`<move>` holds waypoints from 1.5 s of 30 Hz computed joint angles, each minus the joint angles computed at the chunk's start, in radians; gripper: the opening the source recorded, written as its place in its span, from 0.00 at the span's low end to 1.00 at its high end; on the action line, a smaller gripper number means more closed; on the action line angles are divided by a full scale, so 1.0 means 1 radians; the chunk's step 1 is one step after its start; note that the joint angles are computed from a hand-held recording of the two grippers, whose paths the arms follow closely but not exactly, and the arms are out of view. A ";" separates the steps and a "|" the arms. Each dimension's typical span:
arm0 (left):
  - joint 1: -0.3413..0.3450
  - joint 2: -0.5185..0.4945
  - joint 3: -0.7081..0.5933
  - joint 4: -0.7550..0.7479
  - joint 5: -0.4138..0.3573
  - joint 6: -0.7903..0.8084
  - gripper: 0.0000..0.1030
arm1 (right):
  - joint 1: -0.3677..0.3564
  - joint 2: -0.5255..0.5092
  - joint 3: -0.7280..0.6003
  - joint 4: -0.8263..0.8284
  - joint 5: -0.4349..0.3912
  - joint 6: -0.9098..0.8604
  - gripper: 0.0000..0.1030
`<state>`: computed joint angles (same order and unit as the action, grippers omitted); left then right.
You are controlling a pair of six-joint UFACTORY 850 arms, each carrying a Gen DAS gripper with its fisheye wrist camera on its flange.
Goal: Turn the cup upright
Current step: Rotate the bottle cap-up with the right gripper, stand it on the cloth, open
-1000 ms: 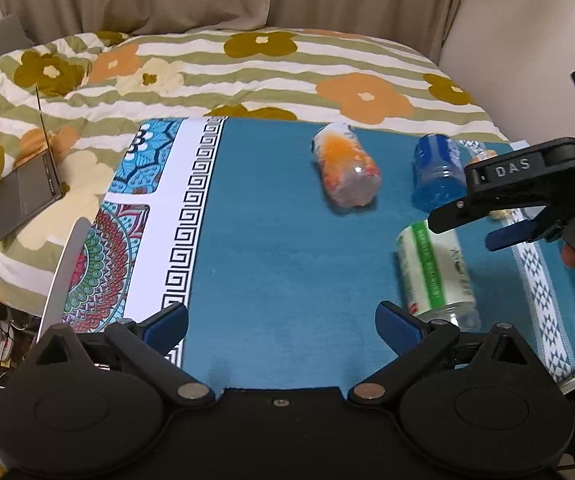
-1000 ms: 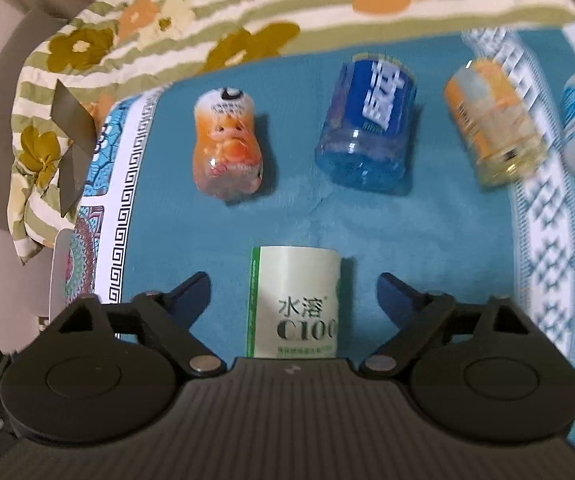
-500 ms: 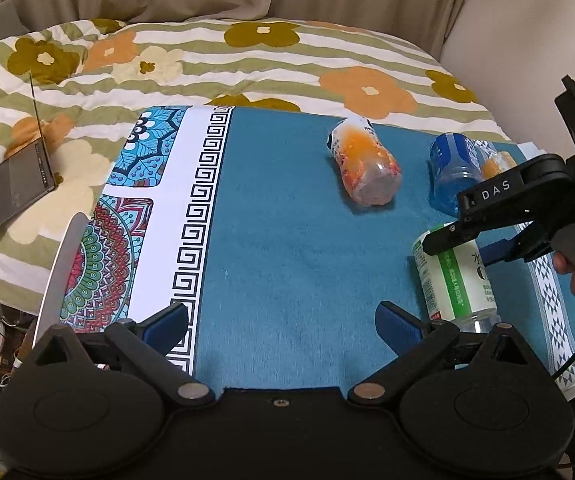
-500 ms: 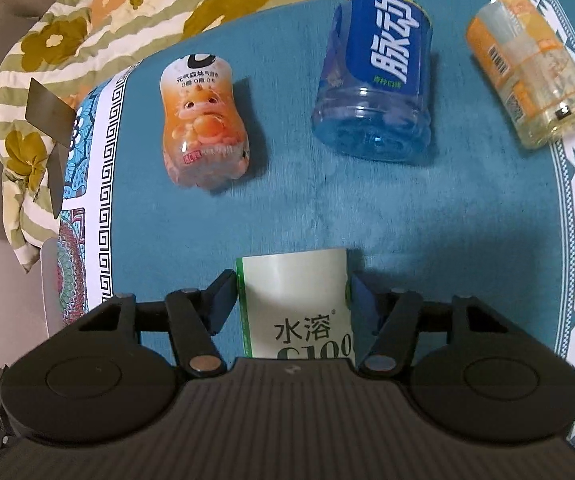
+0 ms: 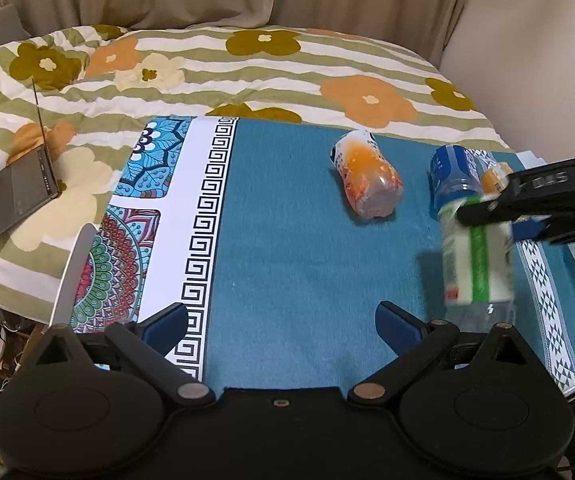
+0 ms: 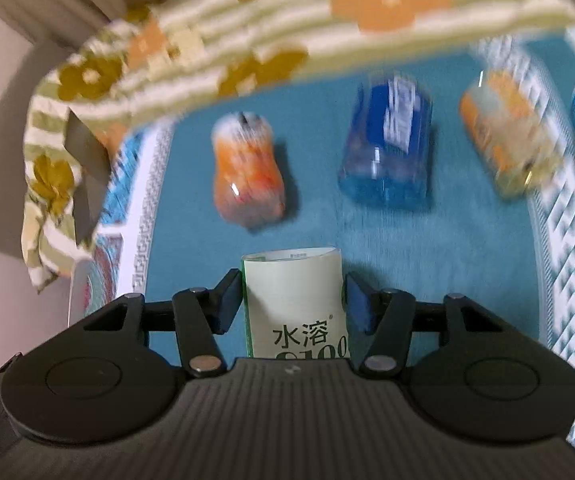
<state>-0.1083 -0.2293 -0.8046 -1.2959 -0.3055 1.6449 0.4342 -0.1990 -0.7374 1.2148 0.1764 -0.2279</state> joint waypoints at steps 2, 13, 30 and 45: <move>0.003 0.004 0.003 -0.012 -0.001 0.011 0.99 | 0.061 0.022 0.044 -0.119 0.168 0.149 0.68; 0.006 0.006 0.032 -0.073 0.024 0.124 0.99 | 0.242 -0.170 0.068 -0.090 0.760 0.255 0.69; 0.011 0.008 0.058 -0.136 0.028 0.219 0.99 | 0.310 -0.239 0.049 -0.032 0.827 0.145 0.71; -0.007 0.023 0.064 -0.114 0.015 0.158 0.99 | 0.339 -0.190 0.068 0.018 0.745 0.070 0.74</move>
<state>-0.1152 -0.2066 -0.7408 -1.4097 -0.2902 1.8030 0.7733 -0.3891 -0.6699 1.2324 0.9215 -0.1578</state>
